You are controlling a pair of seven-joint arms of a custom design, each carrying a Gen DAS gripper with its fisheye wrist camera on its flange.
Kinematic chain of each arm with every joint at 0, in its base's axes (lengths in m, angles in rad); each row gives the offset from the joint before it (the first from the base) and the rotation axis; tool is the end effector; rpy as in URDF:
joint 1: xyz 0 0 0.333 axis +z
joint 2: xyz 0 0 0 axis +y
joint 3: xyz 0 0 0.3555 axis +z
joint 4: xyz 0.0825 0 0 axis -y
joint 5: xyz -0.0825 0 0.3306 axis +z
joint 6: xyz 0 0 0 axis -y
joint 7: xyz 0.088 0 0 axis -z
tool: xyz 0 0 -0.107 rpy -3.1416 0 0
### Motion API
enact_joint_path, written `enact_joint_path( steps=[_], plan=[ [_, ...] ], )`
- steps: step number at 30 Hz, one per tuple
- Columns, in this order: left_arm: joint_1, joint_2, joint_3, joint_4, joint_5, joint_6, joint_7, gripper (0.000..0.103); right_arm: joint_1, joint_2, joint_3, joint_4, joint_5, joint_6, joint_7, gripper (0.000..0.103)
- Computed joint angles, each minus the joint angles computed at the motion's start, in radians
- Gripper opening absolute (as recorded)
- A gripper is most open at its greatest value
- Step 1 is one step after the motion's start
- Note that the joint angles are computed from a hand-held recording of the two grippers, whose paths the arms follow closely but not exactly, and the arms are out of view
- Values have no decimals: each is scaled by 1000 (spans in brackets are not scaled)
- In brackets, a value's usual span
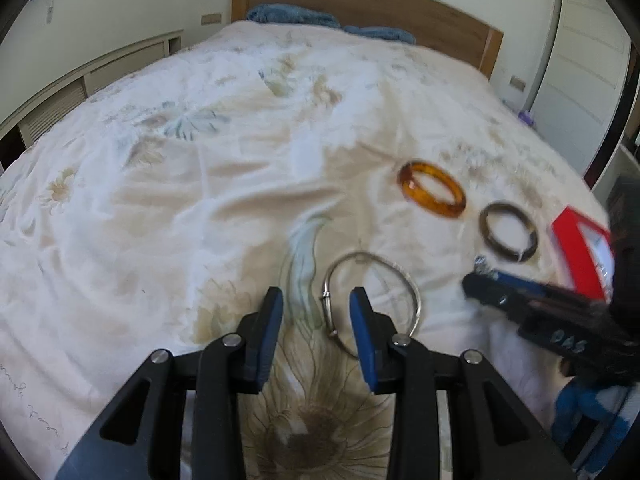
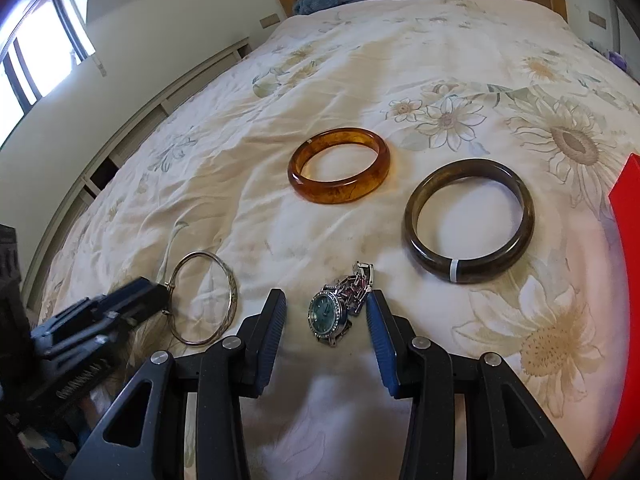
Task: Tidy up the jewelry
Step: 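Grasp the silver watch with the right tool while the left tool grasps the silver wire bangle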
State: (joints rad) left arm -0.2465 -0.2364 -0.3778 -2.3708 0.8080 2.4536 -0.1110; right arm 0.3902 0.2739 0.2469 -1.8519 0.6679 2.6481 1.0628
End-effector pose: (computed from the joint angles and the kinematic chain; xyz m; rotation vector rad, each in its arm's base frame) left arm 0.3510 -0.2666 0.5093 -2.1626 1.3050 -0.6397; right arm 0.5222 0.3452 0.4986 -2.1500 1.1275 0.0837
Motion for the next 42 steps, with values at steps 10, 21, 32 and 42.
enact_joint_path(
  steps=[10, 21, 32, 42],
  plan=[
    [14, 35, 15, -11, -5, 125, 17, 33, -16, 5, 12, -2, 52, 1, -48, 42],
    [-3, 103, 45, 7, -94, 101, 85, 24, -23, 22, 10, 7, 98, -15, -89, 39],
    [-46, 121, 51, 64, -79, -12, 108, 5, -22, 1, 6, -9, 79, -30, -82, 22],
    [-76, 83, 29, 90, -161, -82, 143, 5, -24, -159, -34, -129, 181, -79, -140, 21]
  ],
)
